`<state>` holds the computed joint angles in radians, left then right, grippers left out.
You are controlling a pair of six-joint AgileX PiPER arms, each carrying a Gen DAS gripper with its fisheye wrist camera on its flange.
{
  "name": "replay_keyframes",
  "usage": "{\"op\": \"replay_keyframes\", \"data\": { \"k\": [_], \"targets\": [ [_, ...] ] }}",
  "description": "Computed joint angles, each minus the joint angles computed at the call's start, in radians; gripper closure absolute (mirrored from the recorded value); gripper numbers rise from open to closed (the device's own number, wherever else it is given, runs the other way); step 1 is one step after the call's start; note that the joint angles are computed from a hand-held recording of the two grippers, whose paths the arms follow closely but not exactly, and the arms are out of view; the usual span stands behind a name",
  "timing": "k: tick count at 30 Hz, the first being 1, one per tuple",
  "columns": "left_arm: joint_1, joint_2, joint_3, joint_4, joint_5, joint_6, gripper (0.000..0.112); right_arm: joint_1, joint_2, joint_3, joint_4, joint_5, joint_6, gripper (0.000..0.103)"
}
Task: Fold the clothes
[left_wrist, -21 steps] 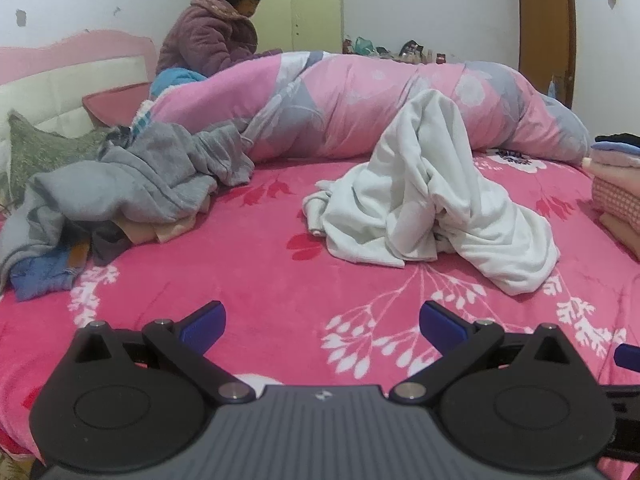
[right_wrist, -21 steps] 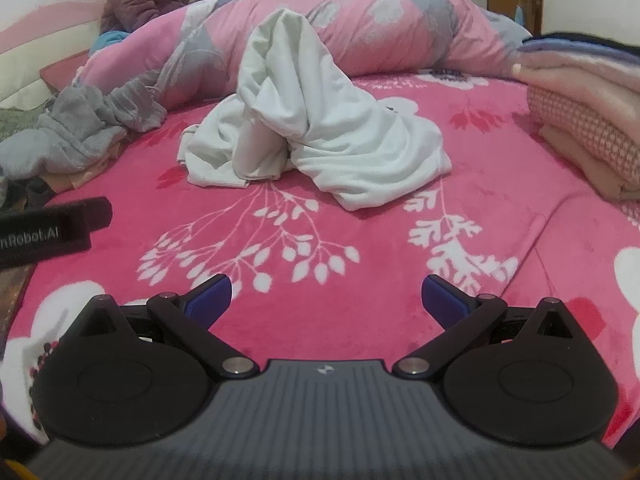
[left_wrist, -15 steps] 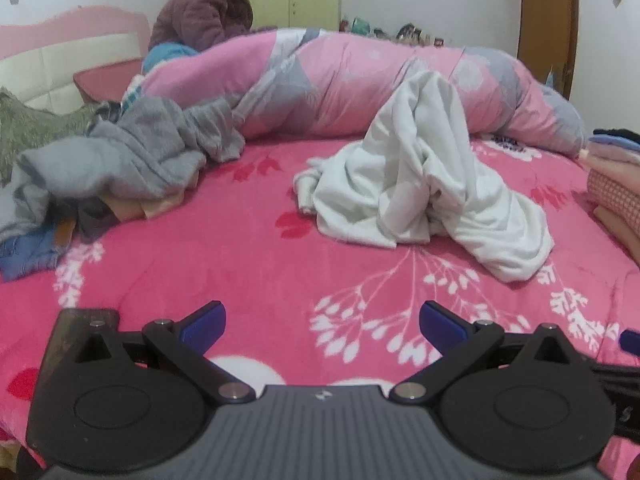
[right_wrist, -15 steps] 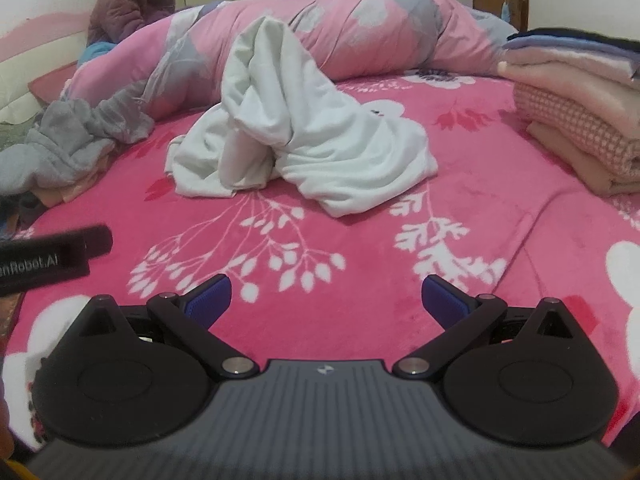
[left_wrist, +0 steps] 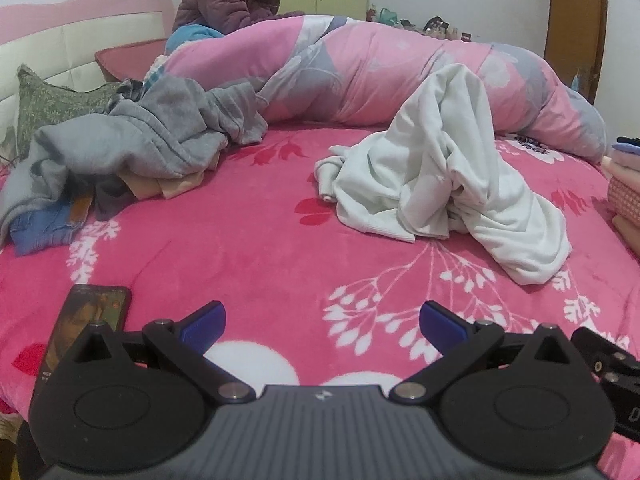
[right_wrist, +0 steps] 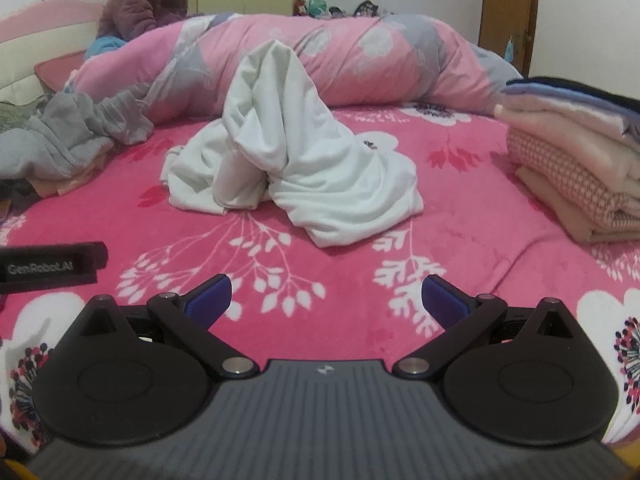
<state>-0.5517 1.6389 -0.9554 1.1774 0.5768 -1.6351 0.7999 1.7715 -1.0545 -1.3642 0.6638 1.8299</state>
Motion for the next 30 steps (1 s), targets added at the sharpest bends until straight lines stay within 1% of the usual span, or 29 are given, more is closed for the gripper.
{"op": "replay_keyframes", "data": {
  "k": [2, 6, 12, 17, 30],
  "targets": [
    [-0.008, -0.002, 0.001, 0.001, 0.009, 0.0, 0.009, -0.003, -0.001, -0.014, 0.029, 0.001, -0.041, 0.001],
    [-0.024, -0.009, 0.003, 0.007, 0.021, -0.005, 0.009, 0.006, 0.011, -0.049, 0.081, 0.031, -0.097, 0.001],
    [-0.046, -0.013, 0.001, 0.036, 0.043, -0.023, 0.009, 0.024, 0.018, -0.069, 0.109, 0.086, -0.103, 0.001],
    [-0.055, -0.016, -0.001, 0.045, 0.048, -0.028, 0.009, 0.012, 0.017, -0.077, 0.146, 0.088, -0.116, 0.001],
    [-0.062, -0.008, -0.008, 0.051, 0.059, -0.025, 0.009, 0.011, 0.023, -0.088, 0.16, 0.089, -0.136, 0.001]
  ]
}}
